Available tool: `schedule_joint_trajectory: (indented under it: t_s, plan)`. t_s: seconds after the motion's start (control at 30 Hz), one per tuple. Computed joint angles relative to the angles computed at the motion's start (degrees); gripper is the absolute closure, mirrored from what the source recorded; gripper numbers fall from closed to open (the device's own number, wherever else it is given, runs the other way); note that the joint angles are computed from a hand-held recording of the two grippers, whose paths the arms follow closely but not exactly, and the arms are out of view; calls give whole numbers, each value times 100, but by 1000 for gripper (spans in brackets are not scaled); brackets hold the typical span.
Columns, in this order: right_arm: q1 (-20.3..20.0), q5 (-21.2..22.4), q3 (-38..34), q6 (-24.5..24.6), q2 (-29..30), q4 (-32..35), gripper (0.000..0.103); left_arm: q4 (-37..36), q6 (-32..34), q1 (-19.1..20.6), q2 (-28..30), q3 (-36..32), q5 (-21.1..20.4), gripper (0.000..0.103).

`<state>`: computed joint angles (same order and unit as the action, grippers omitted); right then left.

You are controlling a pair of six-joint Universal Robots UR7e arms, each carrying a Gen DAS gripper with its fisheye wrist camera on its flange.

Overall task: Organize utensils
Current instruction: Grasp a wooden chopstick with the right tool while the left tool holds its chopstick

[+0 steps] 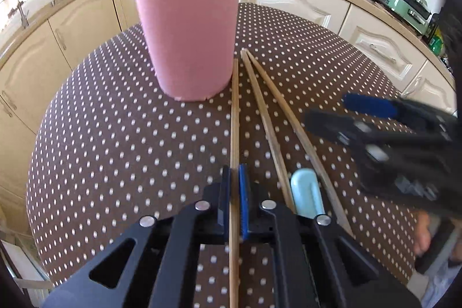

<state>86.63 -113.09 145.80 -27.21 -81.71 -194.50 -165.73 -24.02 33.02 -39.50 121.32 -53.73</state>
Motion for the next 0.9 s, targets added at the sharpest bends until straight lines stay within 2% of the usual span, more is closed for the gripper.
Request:
schedule_joint_trajectory:
  t_s: [0.07, 0.13, 0.23, 0.3, 0.37, 0.53, 0.67, 0.77, 0.9]
  plan:
    - [123, -175, -254, 120, 174, 395, 57, -92, 6, 42, -65, 101, -113, 97]
    - [200, -322, -457, 193, 337, 693, 65, -209, 70, 37, -96, 226, -128, 97]
    - [394, -725, -745, 221, 663, 879, 69, -219, 60, 48, -199, 343, -207, 97]
    - [513, -1037, -899, 193, 831, 949, 78, -110, 24, 93, -235, 300, -210, 96]
    - [551, -1182, -1020, 176, 879, 1099, 92, -29, 33, 146, -282, 255, -202, 95]
    - [339, -1009, -1117, 199, 470, 1881, 95, 388, 290, 328, 22, -415, 18, 95]
    - [256, -1087, -1117, 199, 156, 2437, 95, 805, 436, 451, 280, -944, 87, 95]
    - [208, -1075, -1139, 251, 82, 2580, 94, 1070, 437, 500, 398, -1250, 91, 86]
    - [143, -1119, -1253, 252, 56, 2645, 94, 1450, 376, 536, 541, -1603, 187, 84]
